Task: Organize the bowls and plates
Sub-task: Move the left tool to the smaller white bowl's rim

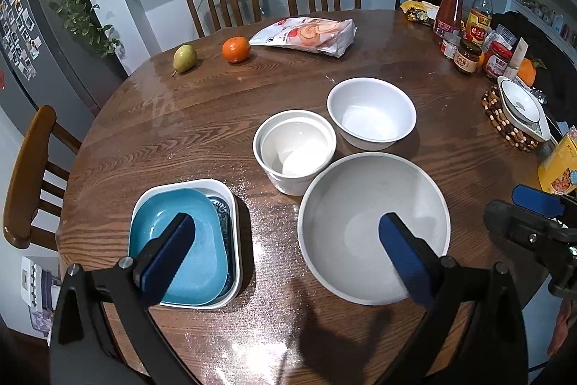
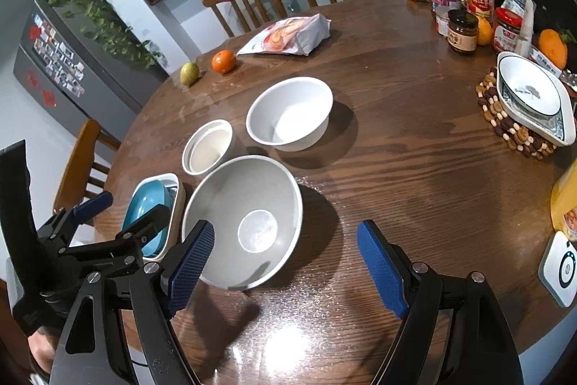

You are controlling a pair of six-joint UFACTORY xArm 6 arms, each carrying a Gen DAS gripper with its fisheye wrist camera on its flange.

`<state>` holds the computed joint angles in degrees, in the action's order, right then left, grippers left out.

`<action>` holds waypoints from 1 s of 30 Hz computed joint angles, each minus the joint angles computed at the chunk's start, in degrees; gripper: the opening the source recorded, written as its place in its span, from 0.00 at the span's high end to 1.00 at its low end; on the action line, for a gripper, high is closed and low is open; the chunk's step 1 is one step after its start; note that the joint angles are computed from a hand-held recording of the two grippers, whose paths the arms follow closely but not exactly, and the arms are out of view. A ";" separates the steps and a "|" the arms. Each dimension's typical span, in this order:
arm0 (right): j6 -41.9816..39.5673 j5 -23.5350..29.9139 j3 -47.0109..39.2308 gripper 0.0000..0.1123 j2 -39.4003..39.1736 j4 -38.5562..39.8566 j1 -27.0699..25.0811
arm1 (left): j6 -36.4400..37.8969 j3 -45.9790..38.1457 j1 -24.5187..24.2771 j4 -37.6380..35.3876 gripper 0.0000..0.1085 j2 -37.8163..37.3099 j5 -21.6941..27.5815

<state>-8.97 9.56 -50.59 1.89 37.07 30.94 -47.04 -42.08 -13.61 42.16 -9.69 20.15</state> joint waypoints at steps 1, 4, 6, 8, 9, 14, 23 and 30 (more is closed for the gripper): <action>0.15 -0.10 0.19 0.27 -0.17 -0.04 -0.03 | -0.12 -0.21 -0.06 0.22 0.06 0.12 0.04; 0.35 -0.19 0.45 0.27 -0.53 -0.18 -0.35 | -0.37 -0.90 -0.13 0.98 0.06 0.43 0.06; 0.94 -0.13 0.18 0.27 -0.47 -1.20 -0.62 | -0.31 -1.61 -0.21 1.28 0.06 0.67 0.29; 1.62 -0.36 -0.05 0.27 -0.57 -2.38 -0.89 | -0.52 -2.31 -0.13 1.83 0.06 0.71 0.47; 1.53 -0.55 -0.15 0.27 -0.68 -2.38 -0.91 | -0.49 -2.62 -0.06 1.99 0.06 0.75 0.45; 1.56 -0.92 -1.03 0.27 -0.81 -3.30 -1.23 | 0.53 -4.47 0.14 2.30 0.06 1.31 0.62; 4.52 -0.15 -4.05 0.27 0.83 -7.82 -2.46 | 5.80 -10.43 0.76 -0.17 0.06 4.52 0.88; 8.45 -0.61 -6.83 0.27 2.22 -12.60 -3.91 | 16.45 -16.62 0.59 -8.52 0.06 8.24 0.88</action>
<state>-0.53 8.95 -57.42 4.11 24.47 27.03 -30.58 -58.70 -13.02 33.64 -1.45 21.03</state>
